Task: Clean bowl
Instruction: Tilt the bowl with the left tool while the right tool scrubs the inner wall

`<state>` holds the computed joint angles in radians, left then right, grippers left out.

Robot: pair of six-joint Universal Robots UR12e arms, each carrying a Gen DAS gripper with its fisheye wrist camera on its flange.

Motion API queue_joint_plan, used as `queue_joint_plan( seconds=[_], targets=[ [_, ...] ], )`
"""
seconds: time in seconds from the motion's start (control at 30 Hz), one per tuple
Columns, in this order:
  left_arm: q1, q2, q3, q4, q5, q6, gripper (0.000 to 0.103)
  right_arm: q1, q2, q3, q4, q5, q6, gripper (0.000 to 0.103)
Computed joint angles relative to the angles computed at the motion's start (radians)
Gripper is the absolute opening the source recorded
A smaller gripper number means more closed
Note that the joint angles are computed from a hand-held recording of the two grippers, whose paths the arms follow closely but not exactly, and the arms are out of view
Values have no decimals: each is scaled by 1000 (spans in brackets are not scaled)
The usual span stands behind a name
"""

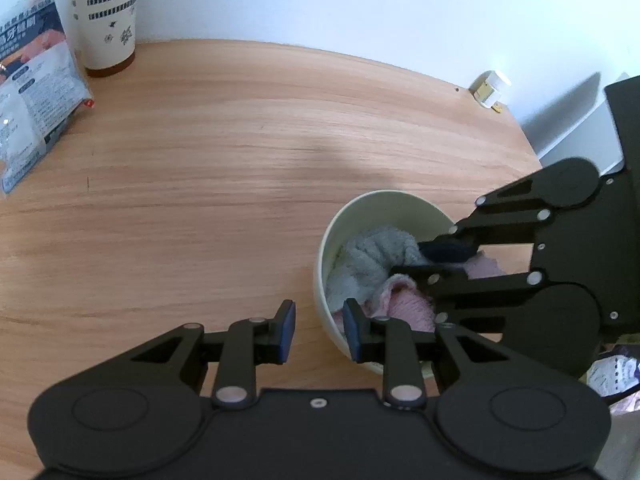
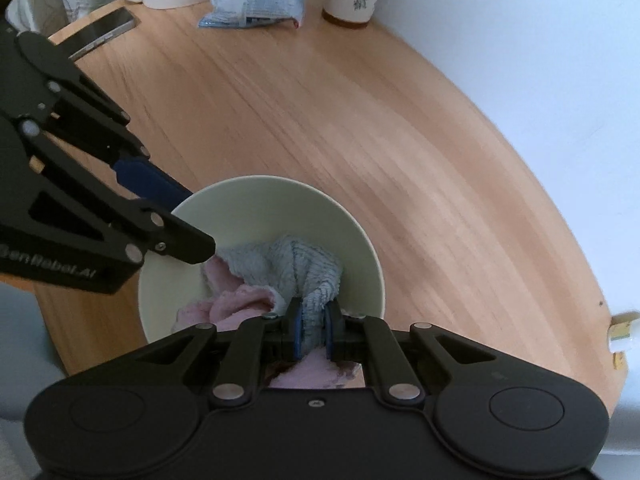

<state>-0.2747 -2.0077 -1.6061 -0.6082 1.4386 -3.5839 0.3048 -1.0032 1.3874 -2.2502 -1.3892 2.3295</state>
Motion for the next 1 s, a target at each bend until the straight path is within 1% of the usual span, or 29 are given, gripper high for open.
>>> queue_joint_plan(
  seconds=[0.1, 0.17, 0.2, 0.23, 0.3, 0.4, 0.43, 0.47, 0.53, 0.6, 0.63, 0.7, 0.77, 0.8, 0.83, 1.0],
  targets=[
    [2, 4, -9, 9, -9, -14, 17, -3, 15, -31, 62, 24, 50, 13],
    [2, 5, -9, 6, -6, -18, 15, -4, 21, -44, 89, 33, 66, 13],
    [2, 5, -9, 5, -5, -21, 15, -7, 28, -63, 123, 47, 82, 13],
    [1, 5, -9, 4, -3, -25, 14, -9, 30, -68, 137, 55, 89, 13],
    [3, 6, -13, 12, -7, -40, 14, -19, 34, -87, 182, 101, 103, 13],
    [4, 8, -20, 22, -8, -62, 13, -37, 19, -83, 206, 169, 84, 13],
    [3, 8, -20, 21, -6, -65, 13, -39, 16, -80, 209, 173, 82, 13],
    [3, 7, -19, 24, -2, -72, 12, -44, 13, -83, 227, 194, 76, 13],
    [2, 6, -18, 29, 6, -87, 10, -57, 1, -80, 249, 244, 52, 13],
    [-1, 3, -14, 29, 20, -100, 8, -64, -12, -70, 251, 269, 14, 13],
    [-1, 2, -12, 28, 23, -101, 7, -65, -14, -72, 268, 276, -6, 13],
    [-4, 0, -8, 28, 37, -103, 6, -63, -12, -81, 305, 278, -50, 13],
    [-11, -5, 5, 13, 64, -98, 6, -62, -12, -83, 321, 275, -85, 13],
    [-14, -7, 9, 7, 73, -93, 6, -60, -12, -82, 337, 268, -125, 13],
    [-16, -9, 14, 2, 79, -90, 6, -59, -13, -83, 339, 267, -129, 13],
    [-20, -15, 26, -9, 87, -90, 7, -50, -17, -81, 384, 232, -276, 14]
  ],
)
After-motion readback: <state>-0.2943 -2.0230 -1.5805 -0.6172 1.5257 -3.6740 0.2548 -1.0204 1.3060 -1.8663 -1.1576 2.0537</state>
